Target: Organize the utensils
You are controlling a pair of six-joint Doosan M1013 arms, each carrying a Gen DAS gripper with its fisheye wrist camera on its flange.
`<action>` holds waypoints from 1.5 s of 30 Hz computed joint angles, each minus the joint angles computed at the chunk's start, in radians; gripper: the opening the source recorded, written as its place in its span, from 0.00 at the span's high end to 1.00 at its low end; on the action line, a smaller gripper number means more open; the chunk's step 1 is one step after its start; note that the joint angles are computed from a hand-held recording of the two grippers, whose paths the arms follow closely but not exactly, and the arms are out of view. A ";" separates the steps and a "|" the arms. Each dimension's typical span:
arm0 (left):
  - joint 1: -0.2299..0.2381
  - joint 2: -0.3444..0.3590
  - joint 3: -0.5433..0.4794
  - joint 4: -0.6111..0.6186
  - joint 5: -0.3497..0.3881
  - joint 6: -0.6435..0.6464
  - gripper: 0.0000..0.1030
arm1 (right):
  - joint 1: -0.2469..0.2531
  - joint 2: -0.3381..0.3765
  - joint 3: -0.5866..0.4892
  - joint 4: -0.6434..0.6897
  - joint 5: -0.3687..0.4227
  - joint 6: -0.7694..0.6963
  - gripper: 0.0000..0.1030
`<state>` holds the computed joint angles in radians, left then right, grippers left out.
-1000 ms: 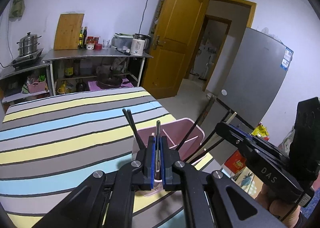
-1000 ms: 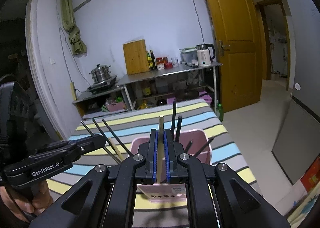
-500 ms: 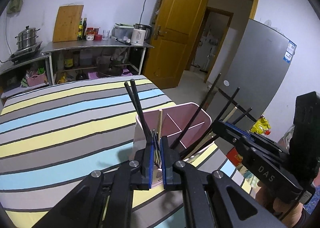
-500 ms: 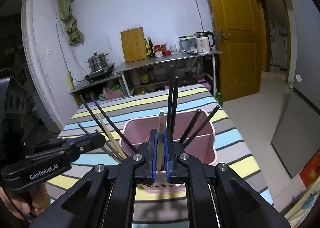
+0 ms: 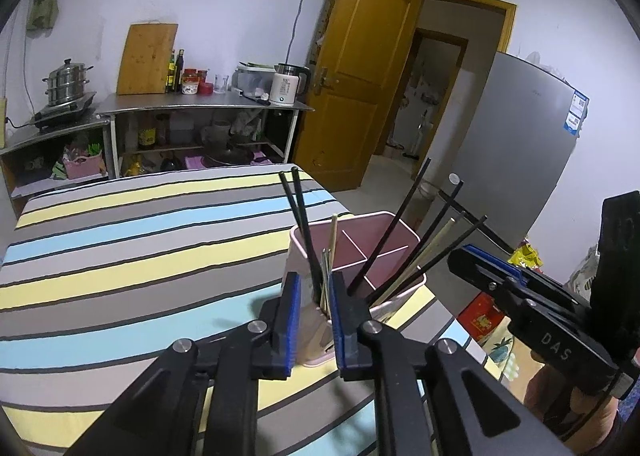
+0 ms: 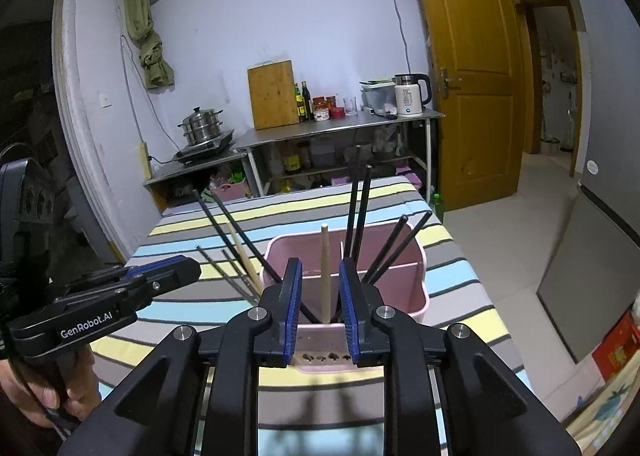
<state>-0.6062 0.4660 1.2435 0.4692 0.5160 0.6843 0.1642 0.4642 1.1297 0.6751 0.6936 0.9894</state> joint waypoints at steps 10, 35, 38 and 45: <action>-0.041 -0.056 0.101 0.193 -0.005 -0.166 0.85 | 0.008 -0.057 0.088 0.005 -0.029 -0.039 0.79; -0.135 -0.179 0.350 0.685 0.012 -0.659 0.85 | 0.016 -0.200 0.344 0.097 -0.137 -0.175 0.79; -0.142 -0.183 0.357 0.683 0.019 -0.655 0.85 | 0.015 -0.209 0.361 0.092 -0.141 -0.174 0.79; -0.151 -0.183 0.366 0.677 0.025 -0.645 0.85 | 0.015 -0.217 0.380 0.088 -0.144 -0.173 0.79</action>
